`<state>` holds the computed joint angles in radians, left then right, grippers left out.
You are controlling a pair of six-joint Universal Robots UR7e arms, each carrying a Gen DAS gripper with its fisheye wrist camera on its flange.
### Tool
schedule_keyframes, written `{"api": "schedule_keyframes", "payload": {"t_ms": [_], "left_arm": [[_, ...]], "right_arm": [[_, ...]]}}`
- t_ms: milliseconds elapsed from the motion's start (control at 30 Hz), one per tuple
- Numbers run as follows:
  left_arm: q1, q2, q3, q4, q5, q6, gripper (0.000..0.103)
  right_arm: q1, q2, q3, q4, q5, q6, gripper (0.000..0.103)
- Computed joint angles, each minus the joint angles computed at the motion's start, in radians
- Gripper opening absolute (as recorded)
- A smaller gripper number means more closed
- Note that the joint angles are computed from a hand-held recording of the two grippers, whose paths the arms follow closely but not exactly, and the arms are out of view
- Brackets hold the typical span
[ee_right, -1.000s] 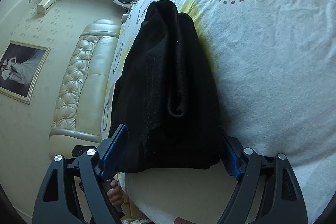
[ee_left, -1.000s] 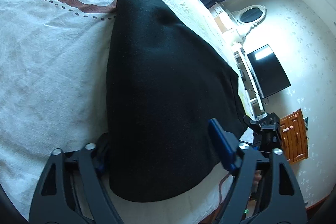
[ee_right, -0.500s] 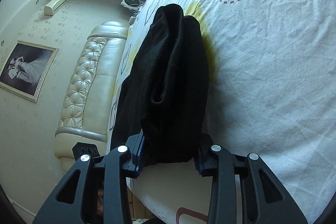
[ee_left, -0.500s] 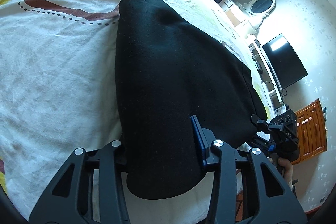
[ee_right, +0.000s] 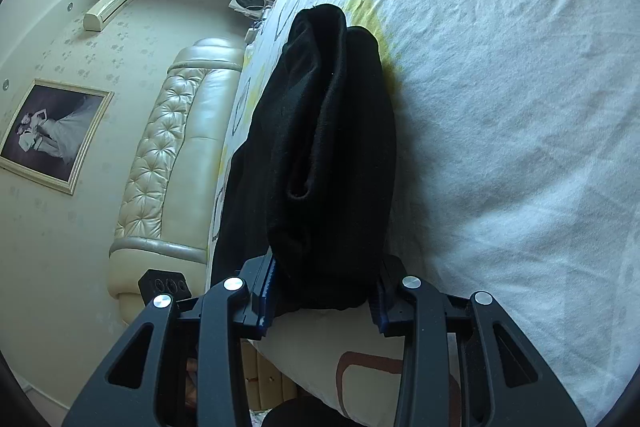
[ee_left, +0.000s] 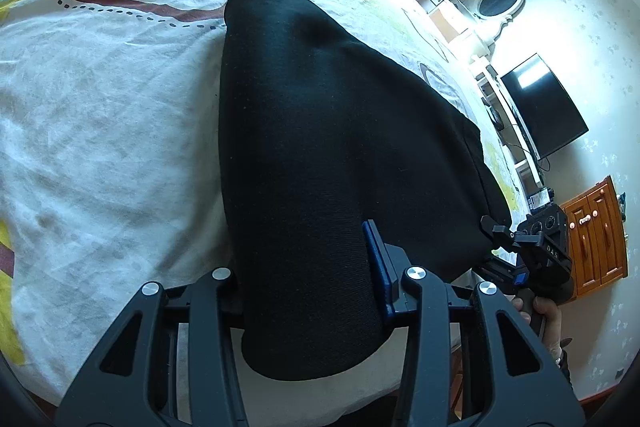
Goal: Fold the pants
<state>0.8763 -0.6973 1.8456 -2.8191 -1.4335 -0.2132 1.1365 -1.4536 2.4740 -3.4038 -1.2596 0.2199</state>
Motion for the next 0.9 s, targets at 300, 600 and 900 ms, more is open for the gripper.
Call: {"api": "schedule_keyframes", "payload": {"t_ms": [300,600,900], "left_arm": [[0.004,-0.016,0.021,-0.005,-0.001,0.007,0.042],[-0.003,-0.015,0.022,-0.002,-0.001,-0.005,0.042],[-0.003,-0.018,0.016,0.015,-0.001,-0.006,0.042]], "right_arm": [[-0.004,-0.004,0.011,-0.005,0.004,0.001,0.037],[-0.004,-0.005,0.008,-0.002,0.005,-0.001,0.037],[-0.006,-0.014,0.014,0.006,0.015,0.0,0.037]]}}
